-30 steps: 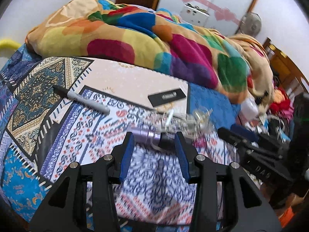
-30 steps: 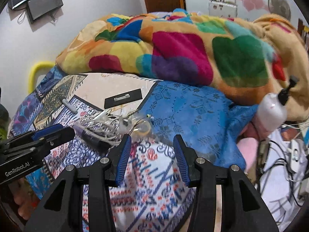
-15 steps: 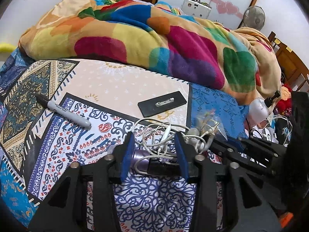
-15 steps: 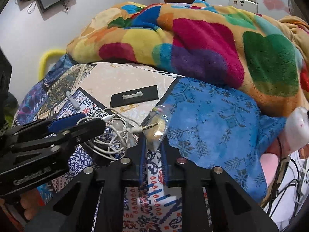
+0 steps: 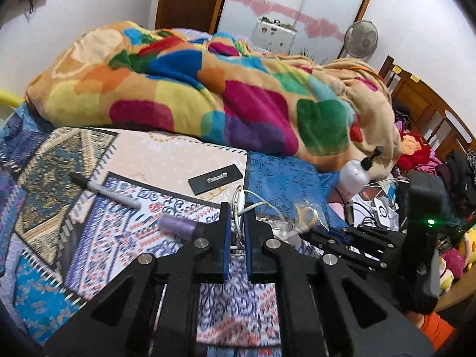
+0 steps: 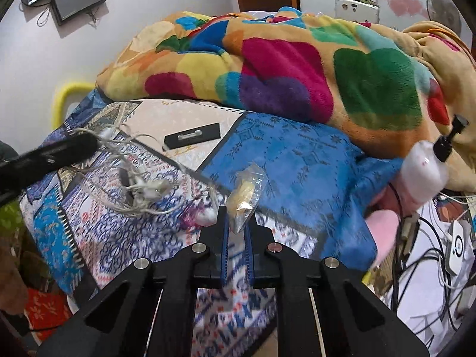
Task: Collect trash
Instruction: 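Grasp the white earphone cable with the left gripper while the right grasps the clear bag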
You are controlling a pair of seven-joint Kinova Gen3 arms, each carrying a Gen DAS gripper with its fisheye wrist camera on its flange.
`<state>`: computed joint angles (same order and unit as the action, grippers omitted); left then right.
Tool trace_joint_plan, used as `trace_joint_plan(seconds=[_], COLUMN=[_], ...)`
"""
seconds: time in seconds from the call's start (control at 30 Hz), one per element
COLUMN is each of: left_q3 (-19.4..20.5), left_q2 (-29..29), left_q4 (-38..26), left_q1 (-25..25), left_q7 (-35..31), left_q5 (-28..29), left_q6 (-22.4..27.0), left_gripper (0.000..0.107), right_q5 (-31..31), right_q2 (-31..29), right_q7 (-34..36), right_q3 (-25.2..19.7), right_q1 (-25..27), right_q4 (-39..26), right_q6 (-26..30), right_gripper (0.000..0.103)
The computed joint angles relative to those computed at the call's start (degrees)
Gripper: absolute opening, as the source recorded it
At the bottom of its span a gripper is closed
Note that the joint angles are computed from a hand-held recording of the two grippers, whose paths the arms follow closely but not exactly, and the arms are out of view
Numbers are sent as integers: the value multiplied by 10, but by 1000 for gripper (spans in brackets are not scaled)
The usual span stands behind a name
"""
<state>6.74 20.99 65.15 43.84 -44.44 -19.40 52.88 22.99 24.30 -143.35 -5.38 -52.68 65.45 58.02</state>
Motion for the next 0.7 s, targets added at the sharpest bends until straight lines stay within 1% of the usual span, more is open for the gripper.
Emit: trace_joint_plan(seconds=[0.1, 0.23, 0.37, 0.5, 0.57, 0.63, 0.7], left_q3=[-3, 11, 25, 37, 42, 45, 48], left_q2=[-28, -62, -75, -75, -68, -69, -75], left_q4=[25, 74, 113, 137, 138, 148, 162], left_q1=[9, 1, -1, -3, 1, 0, -3], left_q7=[21, 38, 60, 74, 77, 75, 72], left_q5=[-13, -14, -30, -36, -41, -39, -35], left_q6=[6, 14, 42, 73, 91, 87, 72], left_gripper=[7, 7, 7, 7, 16, 39, 49], right_q5=[-8, -16, -41, -49, -50, -47, -52], right_q2=[-12, -19, -20, -7, 0, 3, 8], right_q7=[1, 6, 28, 45, 48, 45, 51], right_q3=[-7, -17, -33, -33, -30, -26, -26], right_q1=[-1, -4, 0, -11, -18, -24, -24], right_q4=[10, 17, 22, 8, 2, -1, -9], right_q6=[-1, -4, -13, 3, 13, 21, 35], right_gripper=[9, 9, 9, 9, 9, 9, 11])
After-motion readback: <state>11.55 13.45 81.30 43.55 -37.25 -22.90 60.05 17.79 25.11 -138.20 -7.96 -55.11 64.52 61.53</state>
